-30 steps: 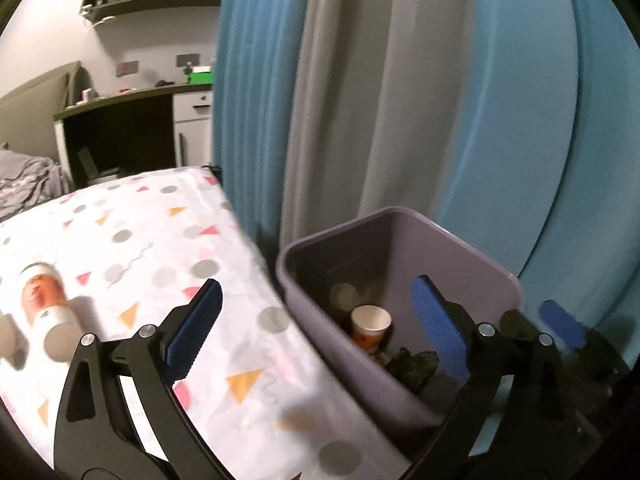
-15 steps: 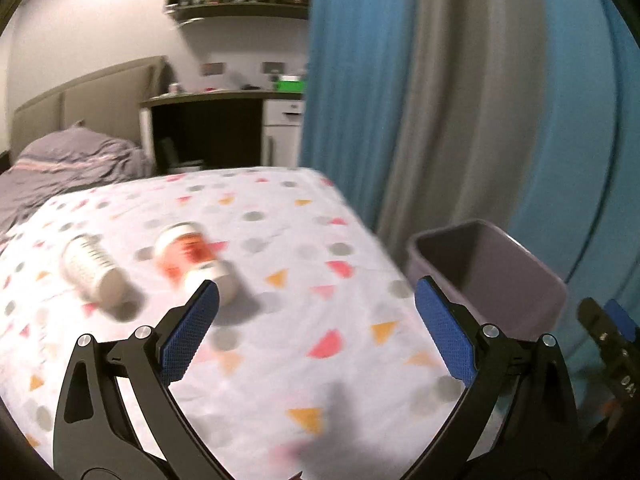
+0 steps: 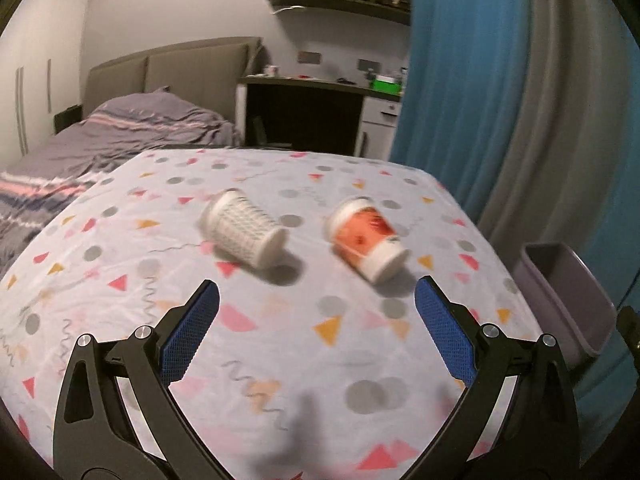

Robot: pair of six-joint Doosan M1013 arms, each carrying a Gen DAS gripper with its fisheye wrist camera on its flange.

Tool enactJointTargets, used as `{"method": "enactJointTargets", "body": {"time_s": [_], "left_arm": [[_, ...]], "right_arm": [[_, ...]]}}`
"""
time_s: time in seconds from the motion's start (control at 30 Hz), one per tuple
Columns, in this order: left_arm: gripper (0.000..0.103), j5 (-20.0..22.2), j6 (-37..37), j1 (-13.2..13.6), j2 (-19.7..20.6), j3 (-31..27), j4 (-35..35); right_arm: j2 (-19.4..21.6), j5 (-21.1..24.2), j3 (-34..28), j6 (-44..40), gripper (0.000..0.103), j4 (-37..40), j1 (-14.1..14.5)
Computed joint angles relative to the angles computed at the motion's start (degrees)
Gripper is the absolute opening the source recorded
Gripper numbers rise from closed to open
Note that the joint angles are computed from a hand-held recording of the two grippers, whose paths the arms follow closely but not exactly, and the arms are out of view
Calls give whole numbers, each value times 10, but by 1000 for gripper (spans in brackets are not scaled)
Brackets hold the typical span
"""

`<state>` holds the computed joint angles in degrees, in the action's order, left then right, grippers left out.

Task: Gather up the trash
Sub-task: 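Move both tools back to the two paper cups on the bed, then grasp the orange apple cup with the right tool while the left tool grasps the grid cup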

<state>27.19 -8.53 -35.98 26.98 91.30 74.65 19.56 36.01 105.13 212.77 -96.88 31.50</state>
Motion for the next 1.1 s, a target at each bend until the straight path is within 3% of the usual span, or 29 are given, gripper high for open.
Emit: {"method": "enactJointTargets", "body": {"time_s": [0.33,0.67,1.1], "left_arm": [[97,28,-30,34,-15,24,-16],[97,32,-6,72,-12,18,-61],[97,21,39,95,3,-1,-120]], "right_arm": [[53,-65,-79,-95,90,28,12],[121,-140,-179,-263,90,155,5],[194,-137,-294,-634,90,495,-12]]}}
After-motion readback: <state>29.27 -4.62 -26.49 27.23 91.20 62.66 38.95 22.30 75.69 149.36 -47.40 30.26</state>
